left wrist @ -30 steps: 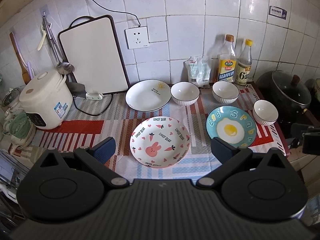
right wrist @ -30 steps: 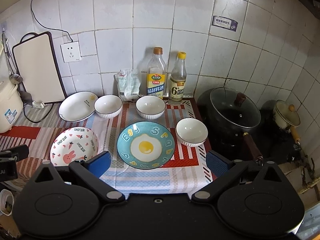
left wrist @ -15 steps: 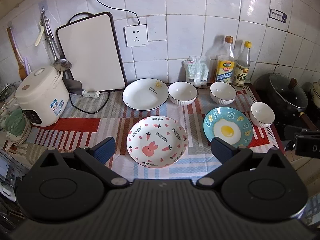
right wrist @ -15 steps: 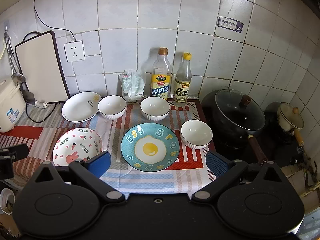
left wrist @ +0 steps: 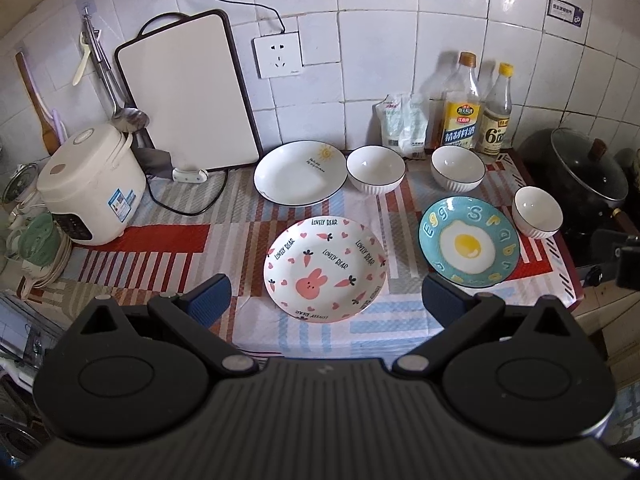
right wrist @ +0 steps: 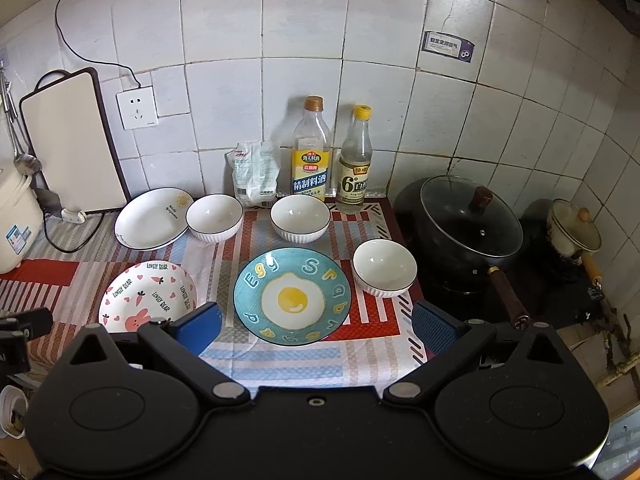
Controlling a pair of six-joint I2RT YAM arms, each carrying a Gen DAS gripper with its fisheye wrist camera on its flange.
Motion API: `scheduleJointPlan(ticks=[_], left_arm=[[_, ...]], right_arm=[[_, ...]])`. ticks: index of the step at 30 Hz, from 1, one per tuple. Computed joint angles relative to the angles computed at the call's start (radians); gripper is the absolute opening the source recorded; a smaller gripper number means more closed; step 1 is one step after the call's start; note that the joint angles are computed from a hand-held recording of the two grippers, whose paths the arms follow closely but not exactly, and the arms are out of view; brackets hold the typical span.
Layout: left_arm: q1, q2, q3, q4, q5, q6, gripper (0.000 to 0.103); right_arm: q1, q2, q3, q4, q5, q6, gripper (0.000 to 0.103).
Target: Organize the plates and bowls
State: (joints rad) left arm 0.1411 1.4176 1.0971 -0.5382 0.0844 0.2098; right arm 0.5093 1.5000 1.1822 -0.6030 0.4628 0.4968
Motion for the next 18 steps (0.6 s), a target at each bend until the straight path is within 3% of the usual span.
scheduleJointPlan(ticks=[18], left_arm=[[-0.008,0.011,0.009,-0.006,0.017,-0.007,0.103]], right_arm=[[-0.017,0.013,-0.001,0.014,-0.019,-0.014,0.102]])
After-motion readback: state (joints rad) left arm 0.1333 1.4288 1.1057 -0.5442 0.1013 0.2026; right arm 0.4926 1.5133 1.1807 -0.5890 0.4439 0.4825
